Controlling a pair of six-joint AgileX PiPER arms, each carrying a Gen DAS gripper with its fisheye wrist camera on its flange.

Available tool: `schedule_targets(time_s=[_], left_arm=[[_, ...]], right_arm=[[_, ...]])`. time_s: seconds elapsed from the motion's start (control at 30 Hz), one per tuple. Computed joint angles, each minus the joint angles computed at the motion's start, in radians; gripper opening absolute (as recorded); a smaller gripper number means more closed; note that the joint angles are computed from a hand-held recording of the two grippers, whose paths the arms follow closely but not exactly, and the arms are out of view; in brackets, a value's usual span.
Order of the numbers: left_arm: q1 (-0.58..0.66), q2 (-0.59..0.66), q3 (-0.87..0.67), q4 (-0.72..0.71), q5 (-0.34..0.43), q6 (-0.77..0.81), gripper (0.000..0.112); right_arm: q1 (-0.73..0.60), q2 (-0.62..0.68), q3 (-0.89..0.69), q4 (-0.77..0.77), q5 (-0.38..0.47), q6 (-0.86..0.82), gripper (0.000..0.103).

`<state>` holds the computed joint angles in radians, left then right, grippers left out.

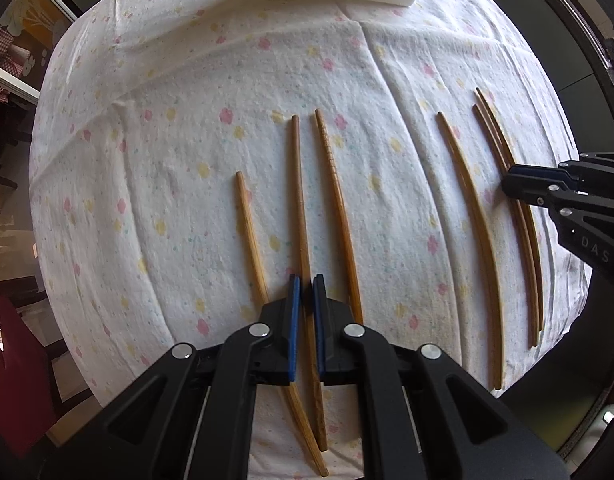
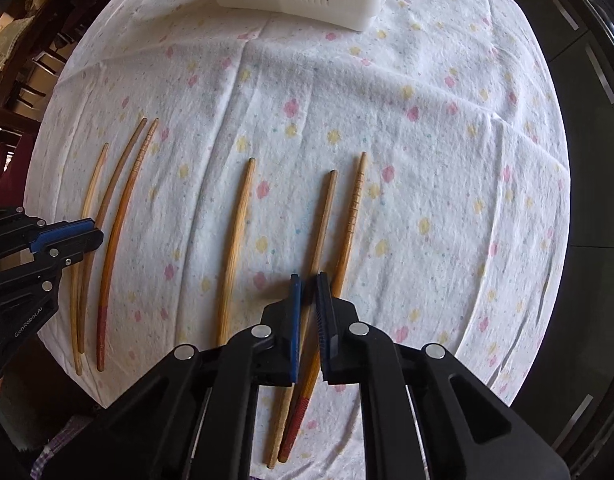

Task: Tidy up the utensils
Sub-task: 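Lift the held chopsticks upright and carry them toward the caddy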

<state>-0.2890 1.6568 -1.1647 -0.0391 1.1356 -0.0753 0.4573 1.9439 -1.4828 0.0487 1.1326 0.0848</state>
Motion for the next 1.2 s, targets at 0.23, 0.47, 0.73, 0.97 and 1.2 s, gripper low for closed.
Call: schedule_targets(time_s=[0.23,0.47,0.73,0.97,1.2], left_arm=[[0.035,-0.032,0.02,-0.048,-0.005,0.042,0.006],[0.079,-0.1,0.015,-0.083,-0.002,0.086,0.006],[0.084,-0.241,0.033,-0.106,-0.023,0.117,0.006],[0.054,-0.316,-0.028,-0.085,-0.002,0.09,0.006],[0.048,-0.316,-0.159,-0.084,0.043,0.068,0.006]], right_arm=[[-0.086,-0.147,0.164,0.132,-0.111,-0.11,0.006],[-0.184,-0.349,0.277,0.304,-0.151,-0.257,0.006],[-0.263,-0.464,0.286,0.413,-0.142,-0.348,0.006],[-0.259,-0.513,0.258,0.429,-0.171,-0.343,0.006],[-0.237,-0.509,0.147,0.377,-0.162,-0.292,0.006]])
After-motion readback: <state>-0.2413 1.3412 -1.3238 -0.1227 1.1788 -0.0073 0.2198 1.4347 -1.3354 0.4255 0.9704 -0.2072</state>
